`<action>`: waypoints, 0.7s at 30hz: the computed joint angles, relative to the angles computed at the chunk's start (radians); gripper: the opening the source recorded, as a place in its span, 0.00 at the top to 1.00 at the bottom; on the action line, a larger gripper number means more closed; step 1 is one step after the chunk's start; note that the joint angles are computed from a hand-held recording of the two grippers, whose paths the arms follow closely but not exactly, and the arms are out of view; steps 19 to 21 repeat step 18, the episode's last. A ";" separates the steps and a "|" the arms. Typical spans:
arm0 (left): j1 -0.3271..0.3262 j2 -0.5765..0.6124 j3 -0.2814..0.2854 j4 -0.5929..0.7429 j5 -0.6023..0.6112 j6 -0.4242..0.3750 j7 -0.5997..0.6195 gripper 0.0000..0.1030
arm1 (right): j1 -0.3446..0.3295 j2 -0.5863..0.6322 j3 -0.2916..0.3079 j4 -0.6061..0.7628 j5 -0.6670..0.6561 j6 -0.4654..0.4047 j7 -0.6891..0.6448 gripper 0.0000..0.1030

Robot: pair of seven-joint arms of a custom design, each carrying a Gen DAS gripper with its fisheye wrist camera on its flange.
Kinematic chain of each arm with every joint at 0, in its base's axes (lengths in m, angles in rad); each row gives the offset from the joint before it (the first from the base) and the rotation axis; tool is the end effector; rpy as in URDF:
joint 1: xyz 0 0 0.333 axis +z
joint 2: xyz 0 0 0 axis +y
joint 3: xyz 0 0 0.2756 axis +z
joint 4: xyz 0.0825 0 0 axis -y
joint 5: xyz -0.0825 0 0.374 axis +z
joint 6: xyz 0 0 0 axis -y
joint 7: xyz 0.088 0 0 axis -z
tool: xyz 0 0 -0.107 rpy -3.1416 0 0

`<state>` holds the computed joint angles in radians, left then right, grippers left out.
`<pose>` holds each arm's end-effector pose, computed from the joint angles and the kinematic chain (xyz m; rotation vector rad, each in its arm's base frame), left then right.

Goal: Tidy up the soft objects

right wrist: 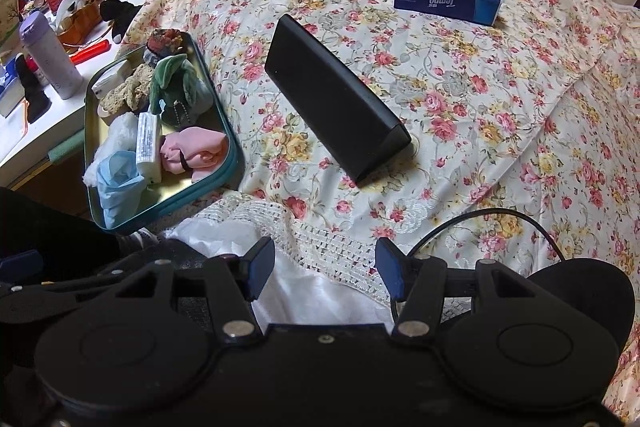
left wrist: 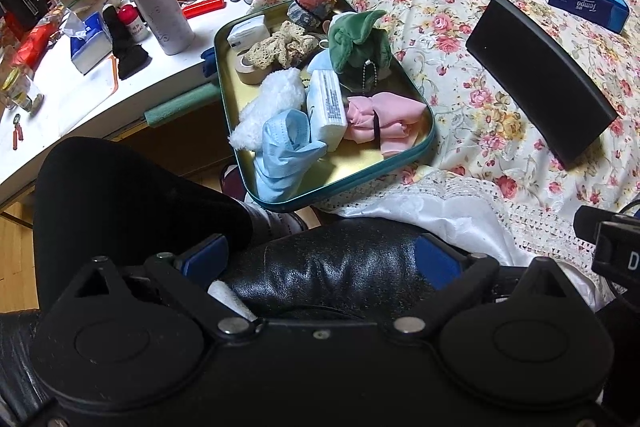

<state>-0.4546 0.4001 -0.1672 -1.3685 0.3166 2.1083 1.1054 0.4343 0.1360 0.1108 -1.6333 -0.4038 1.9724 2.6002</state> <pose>0.5759 -0.3709 0.4950 -1.7235 2.2125 -0.3939 0.5370 0.2922 0.5201 -1.6377 2.3808 -0.5442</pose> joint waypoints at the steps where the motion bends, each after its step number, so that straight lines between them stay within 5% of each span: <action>1: 0.001 -0.001 0.000 -0.001 -0.001 0.002 0.000 0.06 | 0.000 -0.002 0.000 -0.002 -0.001 0.000 0.002 0.48; 21: 0.007 -0.009 -0.004 -0.019 -0.016 0.012 0.012 0.06 | 0.001 -0.007 0.002 -0.012 -0.001 0.003 -0.001 0.48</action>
